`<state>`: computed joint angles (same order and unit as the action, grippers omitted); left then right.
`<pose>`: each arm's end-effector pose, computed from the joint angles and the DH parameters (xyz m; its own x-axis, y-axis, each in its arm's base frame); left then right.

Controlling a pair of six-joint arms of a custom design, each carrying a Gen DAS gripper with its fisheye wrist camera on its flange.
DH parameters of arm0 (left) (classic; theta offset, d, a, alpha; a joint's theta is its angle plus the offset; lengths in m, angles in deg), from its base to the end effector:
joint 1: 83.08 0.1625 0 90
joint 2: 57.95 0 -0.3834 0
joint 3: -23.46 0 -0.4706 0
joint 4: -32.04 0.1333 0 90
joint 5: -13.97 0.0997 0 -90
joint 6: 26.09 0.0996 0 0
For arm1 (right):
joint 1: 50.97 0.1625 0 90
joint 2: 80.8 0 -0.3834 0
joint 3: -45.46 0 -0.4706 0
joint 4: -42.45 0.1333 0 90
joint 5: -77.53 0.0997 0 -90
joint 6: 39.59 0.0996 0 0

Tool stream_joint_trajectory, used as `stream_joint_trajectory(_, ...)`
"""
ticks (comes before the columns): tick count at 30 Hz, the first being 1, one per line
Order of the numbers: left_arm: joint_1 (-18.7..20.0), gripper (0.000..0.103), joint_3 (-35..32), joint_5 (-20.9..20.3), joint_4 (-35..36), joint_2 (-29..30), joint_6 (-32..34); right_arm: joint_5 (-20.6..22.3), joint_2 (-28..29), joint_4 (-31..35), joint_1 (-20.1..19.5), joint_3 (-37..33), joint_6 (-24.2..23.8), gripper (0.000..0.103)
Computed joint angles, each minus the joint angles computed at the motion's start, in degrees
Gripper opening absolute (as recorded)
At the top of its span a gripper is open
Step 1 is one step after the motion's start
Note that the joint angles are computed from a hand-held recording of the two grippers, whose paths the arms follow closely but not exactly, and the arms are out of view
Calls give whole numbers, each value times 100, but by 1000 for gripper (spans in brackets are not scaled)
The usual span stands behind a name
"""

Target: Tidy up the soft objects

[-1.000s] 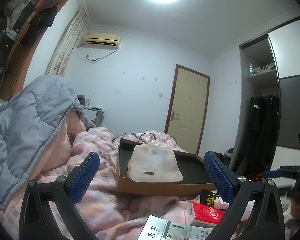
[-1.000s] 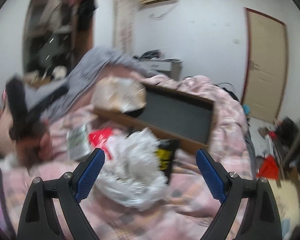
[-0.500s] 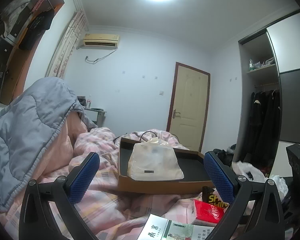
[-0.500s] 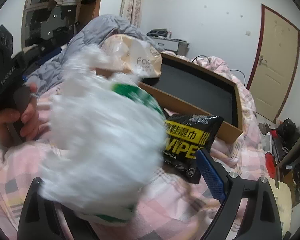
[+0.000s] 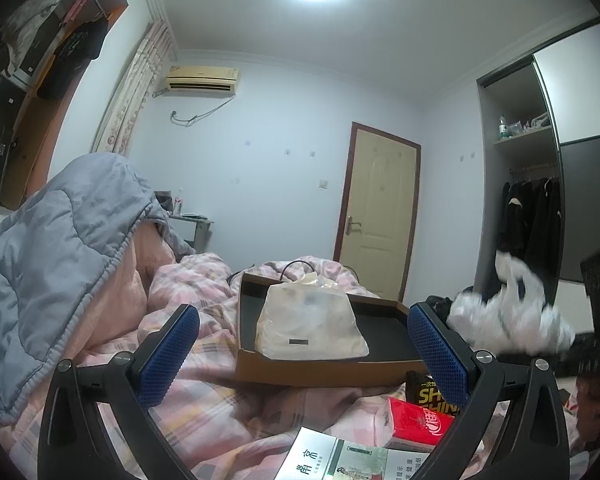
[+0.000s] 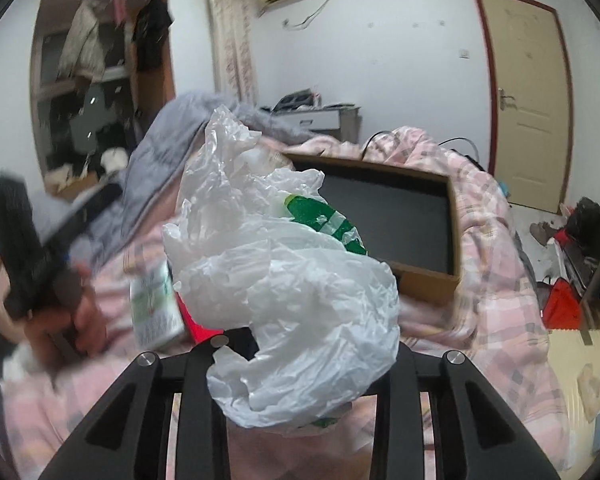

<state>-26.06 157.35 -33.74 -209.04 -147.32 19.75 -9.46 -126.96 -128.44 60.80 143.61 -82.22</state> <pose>-0.0399 -0.4295 0.3325 -0.7882 -0.2679 -0.5540 0.5890 -0.0673 -0.8054 0.3848 -0.5901 0.0294 -0.4555 -0.8405 0.2935 -0.8606 0.3314 -0.3867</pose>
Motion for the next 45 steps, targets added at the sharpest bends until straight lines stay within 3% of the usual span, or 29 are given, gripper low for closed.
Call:
stream_joint_trajectory(4, 7, 103, -11, -17, 6, 10, -15, 1, 65, -266, 80, -186, 494, 28)
stream_joint_trajectory(8, 2, 103, -14, -14, -7, 17, 2, -305, 399, -1067, 196, -430, 855, 28)
stream_joint_trajectory(11, -14, 103, -22, -10, -45, 31, 93, -750, 658, -977, 268, -735, 1096, 28)
stream_joint_trajectory(18, -61, 103, -20, 6, -117, 56, 308, -966, 879, -913, 364, -1024, 1096, 31)
stream_joint_trajectory(20, -73, 103, -24, 10, -139, 71, 350, -929, 893, -877, 351, -1082, 1124, 46)
stream_joint_trajectory(22, -89, 103, -12, 21, -161, 72, 377, -978, 925, -905, 345, -1120, 1189, 99)
stream_joint_trajectory(23, -100, 103, -17, 33, -175, 89, 381, -998, 928, -1055, 346, -1067, 1205, 103)
stream_joint_trajectory(25, -101, 103, -17, 34, -181, 92, 383, -821, 911, -1505, 293, -902, 1137, 103)
stream_joint_trajectory(36, -114, 103, -9, 82, -134, 82, 370, 141, 543, -1927, -154, -92, 1523, 103)
stream_joint_trajectory(45, -131, 103, -44, 150, -58, 101, 321, -115, 619, -2166, -59, -131, 1520, 103)
